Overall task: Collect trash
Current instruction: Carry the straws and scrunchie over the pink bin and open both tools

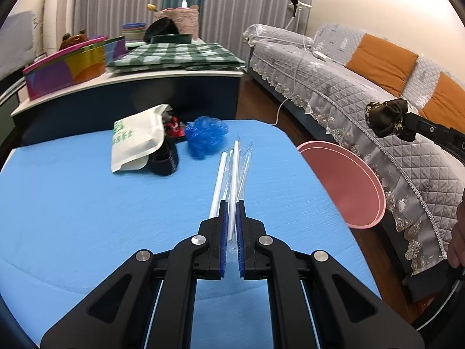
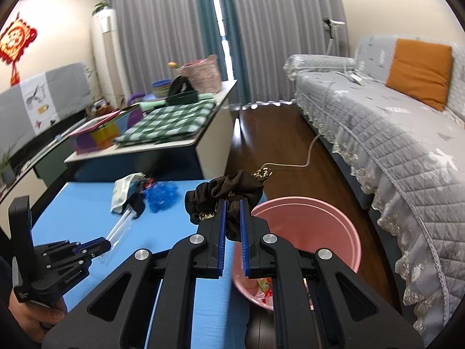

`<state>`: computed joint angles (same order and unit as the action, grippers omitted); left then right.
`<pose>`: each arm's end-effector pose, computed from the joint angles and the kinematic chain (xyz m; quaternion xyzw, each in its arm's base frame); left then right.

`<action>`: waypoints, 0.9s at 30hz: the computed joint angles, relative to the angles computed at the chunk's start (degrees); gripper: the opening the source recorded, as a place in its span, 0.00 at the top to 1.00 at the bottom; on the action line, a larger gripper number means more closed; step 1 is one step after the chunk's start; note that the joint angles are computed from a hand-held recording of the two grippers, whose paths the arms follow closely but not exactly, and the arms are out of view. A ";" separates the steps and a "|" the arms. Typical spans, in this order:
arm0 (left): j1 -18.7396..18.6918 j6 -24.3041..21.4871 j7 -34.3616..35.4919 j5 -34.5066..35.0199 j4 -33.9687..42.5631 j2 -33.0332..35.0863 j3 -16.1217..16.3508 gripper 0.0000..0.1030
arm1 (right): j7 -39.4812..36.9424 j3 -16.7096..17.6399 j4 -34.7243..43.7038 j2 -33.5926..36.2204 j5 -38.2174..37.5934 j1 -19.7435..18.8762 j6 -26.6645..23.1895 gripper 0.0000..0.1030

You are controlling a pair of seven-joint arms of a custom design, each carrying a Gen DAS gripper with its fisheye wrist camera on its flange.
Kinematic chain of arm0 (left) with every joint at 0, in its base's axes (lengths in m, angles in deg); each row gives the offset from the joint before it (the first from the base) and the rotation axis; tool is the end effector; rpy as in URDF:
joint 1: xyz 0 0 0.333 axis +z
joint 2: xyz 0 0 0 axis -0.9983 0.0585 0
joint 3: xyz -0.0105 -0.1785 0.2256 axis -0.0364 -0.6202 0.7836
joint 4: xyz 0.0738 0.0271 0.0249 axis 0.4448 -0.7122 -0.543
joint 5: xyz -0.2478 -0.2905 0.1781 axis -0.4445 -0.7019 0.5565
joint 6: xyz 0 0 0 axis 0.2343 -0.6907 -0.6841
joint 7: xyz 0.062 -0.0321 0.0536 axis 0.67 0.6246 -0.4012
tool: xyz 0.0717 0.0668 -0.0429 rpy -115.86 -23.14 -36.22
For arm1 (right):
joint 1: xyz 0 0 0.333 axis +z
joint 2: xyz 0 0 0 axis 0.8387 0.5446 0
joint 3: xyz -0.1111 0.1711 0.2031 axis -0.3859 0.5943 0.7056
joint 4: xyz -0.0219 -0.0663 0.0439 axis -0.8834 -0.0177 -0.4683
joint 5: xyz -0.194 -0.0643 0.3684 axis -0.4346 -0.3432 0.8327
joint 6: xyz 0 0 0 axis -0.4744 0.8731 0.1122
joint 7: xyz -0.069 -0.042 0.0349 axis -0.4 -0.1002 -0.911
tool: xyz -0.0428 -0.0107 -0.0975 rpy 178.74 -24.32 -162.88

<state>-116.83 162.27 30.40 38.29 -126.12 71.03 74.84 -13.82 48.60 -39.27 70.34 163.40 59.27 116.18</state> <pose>0.6762 -0.2587 0.3123 -0.6337 0.6544 -0.3386 0.2356 0.6948 0.0323 0.3494 -0.6523 0.5670 -0.2524 0.4351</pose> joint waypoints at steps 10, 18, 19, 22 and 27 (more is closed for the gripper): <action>3.19 -3.83 2.83 -1.50 8.48 3.90 -5.79 0.94 | 7.00 -0.33 2.61 1.02 -2.13 -3.10 0.49 0.91; 4.70 -7.59 5.80 -2.42 18.47 9.30 -9.71 0.94 | 3.24 -0.83 6.57 3.10 0.83 -3.57 3.67 0.91; 4.96 -8.24 6.41 -2.70 20.20 10.30 -10.36 0.94 | 4.00 -1.05 7.09 3.54 0.25 -3.56 3.89 0.91; 5.38 -9.93 8.00 -3.41 24.73 12.90 -11.75 0.94 | 6.35 -0.84 8.00 4.40 -1.37 -4.16 3.90 0.91; 5.85 -12.90 11.16 -4.92 33.19 17.95 -13.85 0.94 | 9.91 0.58 9.28 5.98 -5.30 -5.56 4.43 0.91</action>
<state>-110.99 149.37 41.56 33.37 -92.93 88.98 61.00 -3.91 49.18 -29.99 76.32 158.10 53.71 120.61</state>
